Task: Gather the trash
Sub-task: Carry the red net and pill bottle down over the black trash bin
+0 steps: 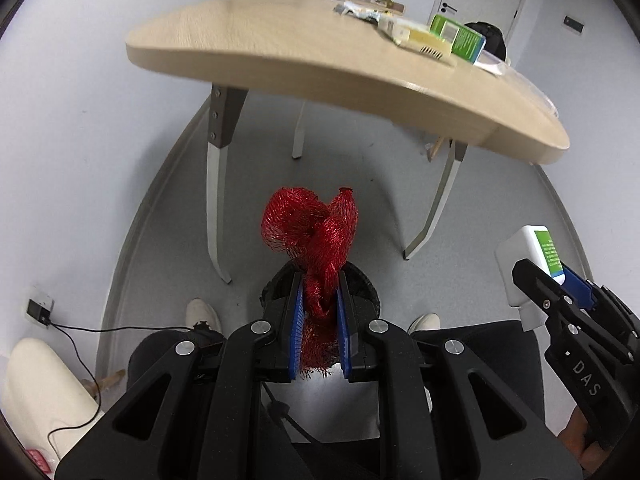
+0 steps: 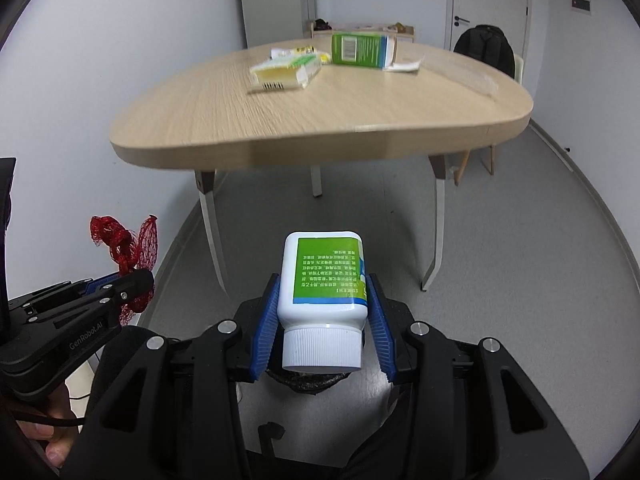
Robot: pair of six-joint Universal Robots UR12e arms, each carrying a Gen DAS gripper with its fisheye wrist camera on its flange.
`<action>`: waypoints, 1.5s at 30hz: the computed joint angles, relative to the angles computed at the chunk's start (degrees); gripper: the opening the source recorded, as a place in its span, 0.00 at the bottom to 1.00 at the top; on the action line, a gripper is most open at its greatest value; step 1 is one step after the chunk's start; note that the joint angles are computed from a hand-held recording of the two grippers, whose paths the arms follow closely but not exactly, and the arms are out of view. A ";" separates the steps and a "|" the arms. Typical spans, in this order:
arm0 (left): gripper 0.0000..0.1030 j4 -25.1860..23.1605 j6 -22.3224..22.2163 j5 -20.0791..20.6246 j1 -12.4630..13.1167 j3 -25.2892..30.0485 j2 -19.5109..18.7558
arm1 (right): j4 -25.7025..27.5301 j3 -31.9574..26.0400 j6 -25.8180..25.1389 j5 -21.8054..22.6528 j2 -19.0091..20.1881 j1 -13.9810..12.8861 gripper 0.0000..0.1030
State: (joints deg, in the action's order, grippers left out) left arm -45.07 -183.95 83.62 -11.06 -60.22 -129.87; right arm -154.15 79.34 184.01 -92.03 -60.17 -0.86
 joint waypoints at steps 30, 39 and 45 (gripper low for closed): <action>0.13 -10.35 -1.51 1.78 0.15 11.51 -12.14 | 10.48 -9.36 -0.62 1.59 11.18 -0.54 0.39; 0.13 -13.90 -1.63 2.74 0.41 16.14 -15.84 | 15.42 -14.60 -1.19 1.56 15.73 -0.27 0.39; 0.13 -15.76 -1.10 3.91 0.42 19.01 -17.80 | 18.61 -18.67 -1.73 0.84 18.63 -0.16 0.39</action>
State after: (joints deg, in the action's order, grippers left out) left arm -60.83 -185.05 87.53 -10.64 -41.21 -147.68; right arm -135.54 60.67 182.28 -91.19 -41.54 -1.02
